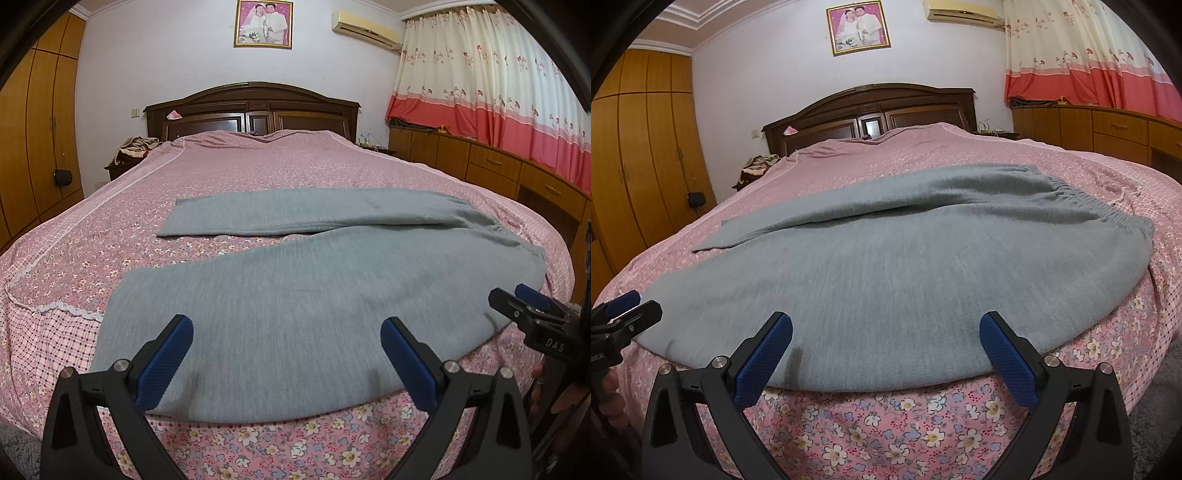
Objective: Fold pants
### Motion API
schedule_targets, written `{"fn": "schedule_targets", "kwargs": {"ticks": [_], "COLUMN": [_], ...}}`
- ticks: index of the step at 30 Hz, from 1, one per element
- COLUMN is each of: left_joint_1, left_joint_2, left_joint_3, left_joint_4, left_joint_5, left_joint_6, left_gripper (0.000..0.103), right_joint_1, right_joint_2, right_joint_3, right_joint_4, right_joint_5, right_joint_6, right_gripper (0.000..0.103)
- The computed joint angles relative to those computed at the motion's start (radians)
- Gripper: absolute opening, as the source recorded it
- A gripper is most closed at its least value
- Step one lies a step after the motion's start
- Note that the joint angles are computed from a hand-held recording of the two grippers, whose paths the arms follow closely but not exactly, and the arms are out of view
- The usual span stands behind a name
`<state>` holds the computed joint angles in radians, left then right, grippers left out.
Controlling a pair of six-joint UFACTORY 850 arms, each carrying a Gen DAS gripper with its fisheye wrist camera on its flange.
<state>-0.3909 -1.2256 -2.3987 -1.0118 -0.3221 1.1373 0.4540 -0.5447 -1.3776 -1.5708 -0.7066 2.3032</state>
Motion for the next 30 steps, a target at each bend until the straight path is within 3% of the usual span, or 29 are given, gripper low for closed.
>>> {"fn": "schedule_targets", "kwargs": {"ticks": [30], "left_joint_1": [0.0], "left_joint_2": [0.011], "left_joint_3": [0.013], "left_joint_4": [-0.006], "left_joint_5": [0.002], "left_joint_6": [0.004], "left_gripper": [0.103], "right_joint_1": [0.0], "right_joint_2": [-0.008], "right_joint_3": [-0.008], "right_joint_4": [-0.002], "right_joint_5": [0.001], "right_joint_6": [-0.005], "right_gripper": [0.103]}}
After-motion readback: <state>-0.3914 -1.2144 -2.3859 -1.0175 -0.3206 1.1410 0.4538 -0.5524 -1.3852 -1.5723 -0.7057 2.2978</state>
